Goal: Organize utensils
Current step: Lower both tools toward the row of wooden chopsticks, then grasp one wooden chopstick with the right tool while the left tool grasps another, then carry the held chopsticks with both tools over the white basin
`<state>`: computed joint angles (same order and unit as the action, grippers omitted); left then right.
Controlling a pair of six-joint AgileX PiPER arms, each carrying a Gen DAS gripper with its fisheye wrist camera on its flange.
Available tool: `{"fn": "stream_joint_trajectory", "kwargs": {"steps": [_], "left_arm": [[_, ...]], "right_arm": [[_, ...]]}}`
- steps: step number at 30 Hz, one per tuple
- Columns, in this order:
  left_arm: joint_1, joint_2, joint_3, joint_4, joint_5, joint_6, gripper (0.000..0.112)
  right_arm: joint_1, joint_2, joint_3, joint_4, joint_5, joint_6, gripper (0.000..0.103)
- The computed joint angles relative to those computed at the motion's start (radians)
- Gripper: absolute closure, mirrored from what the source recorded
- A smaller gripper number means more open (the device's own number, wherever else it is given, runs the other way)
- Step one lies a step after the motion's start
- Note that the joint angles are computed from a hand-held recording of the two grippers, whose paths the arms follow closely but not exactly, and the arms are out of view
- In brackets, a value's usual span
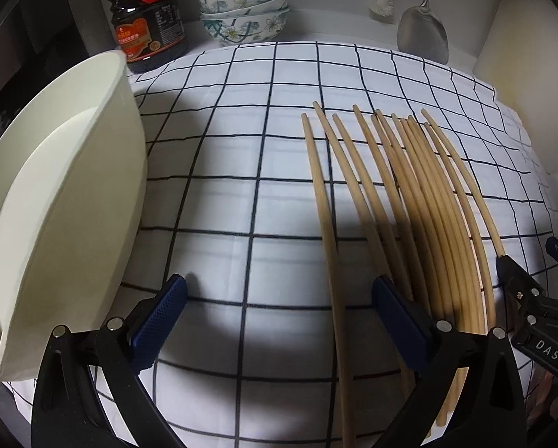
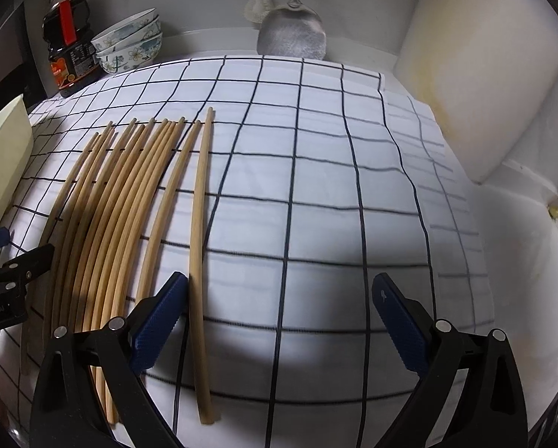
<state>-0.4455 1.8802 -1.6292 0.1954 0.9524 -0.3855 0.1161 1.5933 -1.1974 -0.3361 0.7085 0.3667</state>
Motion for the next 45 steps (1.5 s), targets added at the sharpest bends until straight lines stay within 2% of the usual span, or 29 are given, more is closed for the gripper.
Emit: {"fn": "stream_joint_trajectory", "kwargs": {"steps": [4,5,7,8,9,10,12,13,14,15,16,18,25,32,37,45], "left_arm": [[-0.008,0.016,-0.024,-0.002,-0.003,0.003,0.02],[-0.008,0.015,-0.025,-0.008,-0.008,0.009,0.023],[-0.012,0.011,-0.025,-0.018,-0.017,0.028,0.036],[-0.015,0.009,-0.026,-0.025,-0.02,0.042,0.04],[-0.018,0.008,-0.027,-0.03,-0.021,0.05,0.049],[-0.02,0.007,-0.03,-0.037,-0.022,0.061,0.059],[-0.021,0.007,-0.035,-0.051,-0.022,0.082,0.073],[-0.021,0.008,-0.037,-0.056,-0.023,0.089,0.082],[-0.02,0.008,-0.04,-0.06,-0.021,0.093,0.086],[-0.017,0.009,-0.044,-0.07,-0.019,0.104,0.097],[-0.014,0.01,-0.046,-0.08,-0.017,0.116,0.103],[-0.01,0.011,-0.046,-0.095,-0.018,0.135,0.105],[0.007,-0.006,-0.036,-0.157,0.002,0.202,0.105],[0.029,-0.047,-0.073,-0.205,0.048,0.271,0.105],[0.064,-0.069,-0.158,-0.246,0.113,0.33,0.105],[0.153,-0.111,-0.279,-0.331,0.213,0.433,0.105]], "right_arm": [[0.001,0.03,-0.036,0.016,-0.007,-0.048,0.011],[-0.002,0.033,-0.042,0.033,-0.008,-0.069,0.015],[-0.013,0.038,-0.054,0.1,-0.009,-0.134,0.026],[-0.02,0.039,-0.06,0.144,-0.008,-0.176,0.035],[-0.022,0.042,-0.065,0.172,-0.007,-0.201,0.046],[-0.024,0.042,-0.071,0.209,-0.003,-0.237,0.052],[-0.009,0.044,-0.078,0.222,0.003,-0.263,0.074],[0.0,0.046,-0.082,0.23,0.009,-0.28,0.079],[0.011,0.049,-0.088,0.222,0.014,-0.282,0.089],[0.018,0.052,-0.092,0.209,0.017,-0.275,0.097],[0.028,0.057,-0.096,0.187,0.019,-0.261,0.097],[0.022,0.059,-0.101,0.203,0.021,-0.261,0.097],[-0.031,0.009,-0.066,0.295,0.021,-0.249,0.097],[-0.004,-0.06,-0.08,0.276,0.094,-0.165,0.097],[0.029,-0.097,-0.132,0.275,0.148,-0.097,0.097],[0.15,-0.107,-0.266,0.192,0.235,0.027,0.097]]}}
